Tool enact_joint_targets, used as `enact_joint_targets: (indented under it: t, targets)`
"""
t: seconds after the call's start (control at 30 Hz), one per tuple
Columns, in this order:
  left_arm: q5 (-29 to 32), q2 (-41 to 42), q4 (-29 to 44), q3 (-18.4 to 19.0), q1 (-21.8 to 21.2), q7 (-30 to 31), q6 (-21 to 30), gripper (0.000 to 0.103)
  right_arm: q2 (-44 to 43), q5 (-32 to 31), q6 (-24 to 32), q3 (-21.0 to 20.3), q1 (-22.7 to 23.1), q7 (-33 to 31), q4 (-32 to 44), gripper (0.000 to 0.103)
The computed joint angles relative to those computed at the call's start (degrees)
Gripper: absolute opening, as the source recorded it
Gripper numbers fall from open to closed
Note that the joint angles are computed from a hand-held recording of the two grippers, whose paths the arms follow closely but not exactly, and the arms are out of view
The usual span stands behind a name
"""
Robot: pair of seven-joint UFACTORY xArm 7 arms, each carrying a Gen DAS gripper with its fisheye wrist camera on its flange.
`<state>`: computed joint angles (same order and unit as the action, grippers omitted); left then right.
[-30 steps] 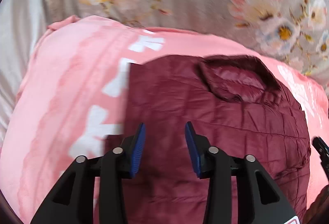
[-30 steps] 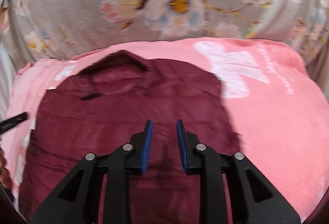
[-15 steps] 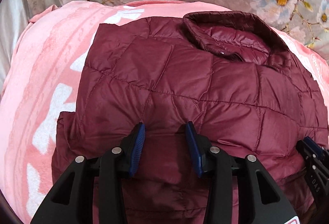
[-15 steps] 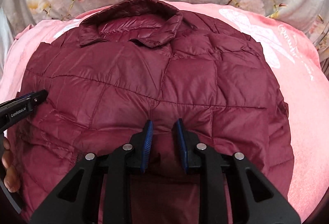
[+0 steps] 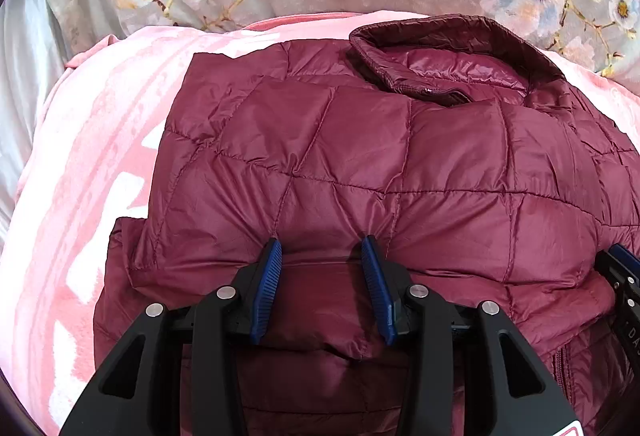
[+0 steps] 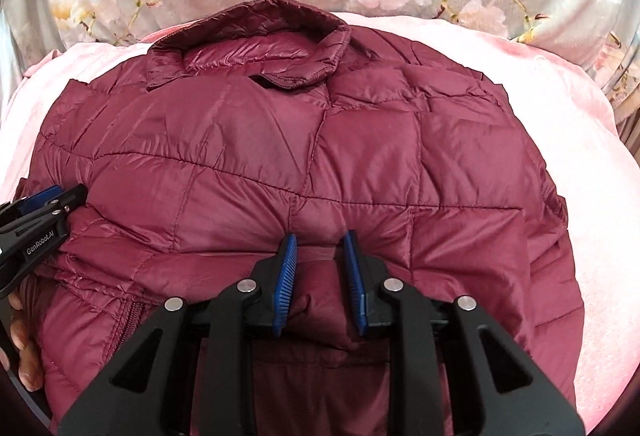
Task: Fold large clothes
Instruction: 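Open the right tool and move both tools to the jacket hem, then grasp the hem with both tools and fold it up toward the collar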
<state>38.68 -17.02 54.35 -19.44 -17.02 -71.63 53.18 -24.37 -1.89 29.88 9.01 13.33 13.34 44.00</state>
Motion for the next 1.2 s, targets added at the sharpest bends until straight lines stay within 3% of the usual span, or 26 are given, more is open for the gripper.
enact_joint_targets:
  t: [0.57, 0.63, 0.73, 0.87, 0.97, 1.1, 1.2]
  targets:
    - [1.16, 0.31, 0.12, 0.09, -0.75, -0.65, 0.88, 0.042, 0.22, 0.57, 0.28, -0.57, 0.55, -0.13, 0.35, 0.024]
    - [-0.38, -1.15, -1.2, 1.16, -0.76, -0.38, -1.58, 0.043, 0.01, 5.44, -0.08, -3.66, 2.9, -3.29, 0.21, 0.026]
    - [-9.02, -3.76, -1.86, 4.92, -1.34, 6.51, -5.87, 0.044, -1.09, 15.05, 0.58, -8.42, 6.05, -8.05, 1.17, 0.042]
    - [-15.93, -3.83, 2.34, 7.79, 0.6, 13.28, -10.32, 0.048, 3.56, 24.65, 2.84, -12.12, 7.75, -14.78, 9.49, 0.052]
    - [-19.49, 0.72, 8.02, 8.63, 2.91, 16.11, -14.28, 0.062, 10.34, 35.08, 4.46, -14.55, 8.35, -17.41, 16.67, 0.053]
    - [-29.82, 10.38, 15.68, 10.8, 3.19, 21.63, -15.9, 0.062, 21.18, 48.04, 9.13, -15.49, 6.43, -16.89, 25.72, 0.053]
    - [-37.22, 15.46, 18.35, 11.97, 3.18, 23.91, -15.75, 0.059, 25.77, 50.89, 10.97, -13.72, 4.23, -15.55, 29.06, 0.05]
